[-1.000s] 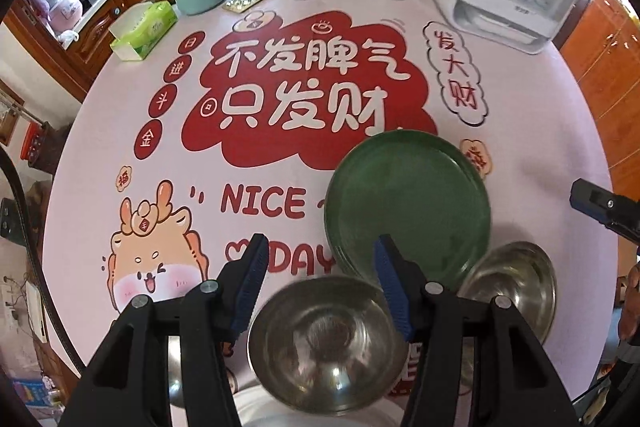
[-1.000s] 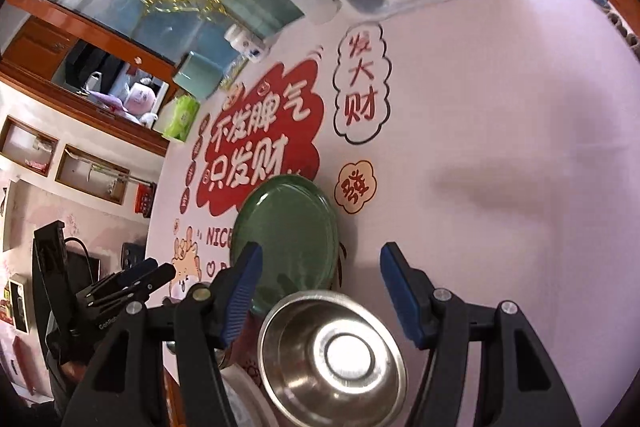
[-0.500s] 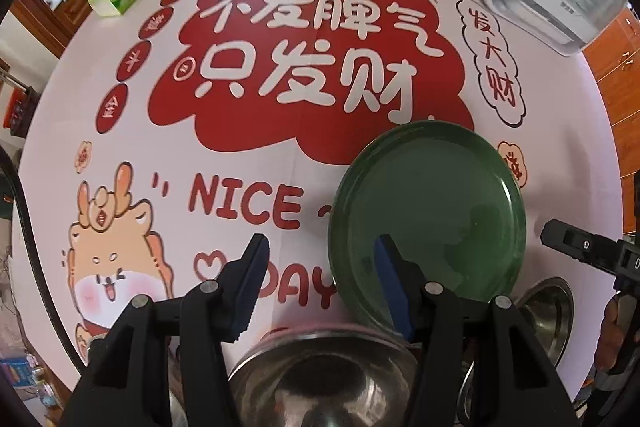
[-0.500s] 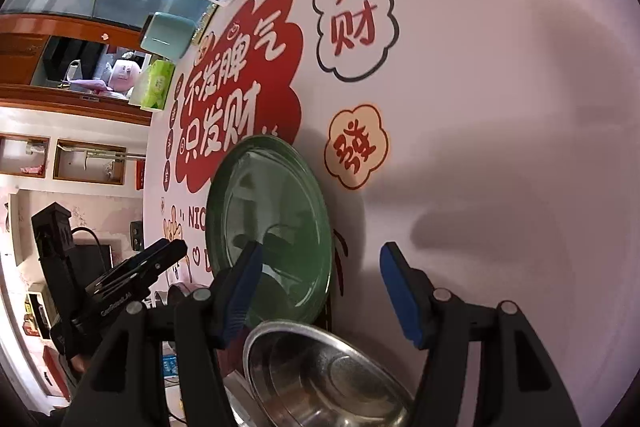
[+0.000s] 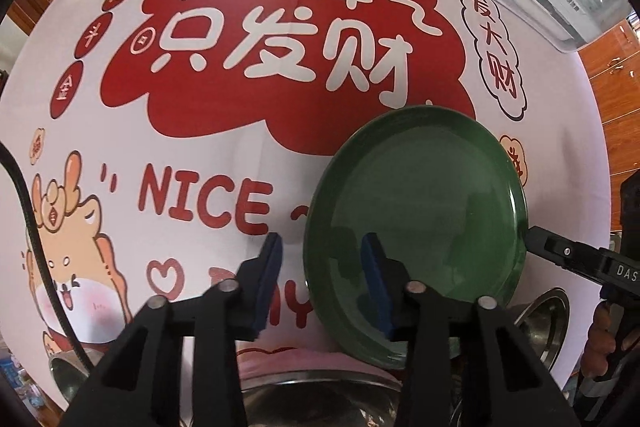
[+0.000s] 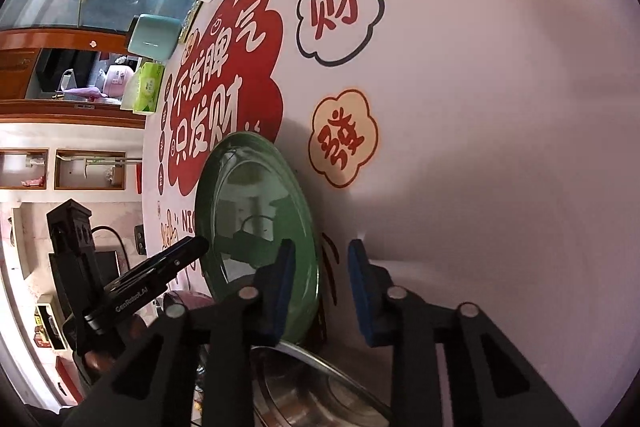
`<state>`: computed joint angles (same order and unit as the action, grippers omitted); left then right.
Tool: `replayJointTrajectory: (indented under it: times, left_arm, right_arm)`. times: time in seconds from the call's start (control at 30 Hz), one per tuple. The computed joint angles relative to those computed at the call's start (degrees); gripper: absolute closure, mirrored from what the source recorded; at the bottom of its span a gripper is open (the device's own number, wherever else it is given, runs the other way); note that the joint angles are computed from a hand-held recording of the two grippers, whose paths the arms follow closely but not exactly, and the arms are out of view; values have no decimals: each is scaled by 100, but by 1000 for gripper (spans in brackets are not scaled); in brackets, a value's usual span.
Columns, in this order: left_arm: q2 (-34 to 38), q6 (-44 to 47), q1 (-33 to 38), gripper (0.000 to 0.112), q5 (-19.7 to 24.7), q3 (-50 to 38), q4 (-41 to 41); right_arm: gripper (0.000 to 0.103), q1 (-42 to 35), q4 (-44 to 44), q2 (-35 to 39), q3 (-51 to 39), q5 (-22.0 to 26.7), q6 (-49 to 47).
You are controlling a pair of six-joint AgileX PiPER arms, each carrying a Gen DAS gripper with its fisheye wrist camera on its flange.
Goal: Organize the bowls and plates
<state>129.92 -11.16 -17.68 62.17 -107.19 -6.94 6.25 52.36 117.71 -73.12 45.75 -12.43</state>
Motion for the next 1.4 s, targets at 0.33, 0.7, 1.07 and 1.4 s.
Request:
replayJointTrajectory:
  times: [0.33,0.7,1.07,1.4]
  left_arm:
    - [115,89,8,96,19,-55,-82]
    - [59,213,110,99,-129,145,-246]
    - [-55,189,101,99,-326,216,-166]
    - [-494,184,165,99,-827,633,-218]
  right_arm:
    - [82,117,112,127,-129,150,39]
    - [89,177,-18,237,-206,247,227]
    - [89,239,-2,28,-136,0,207]
    - [89,301,74,-206,-45,-266,68]
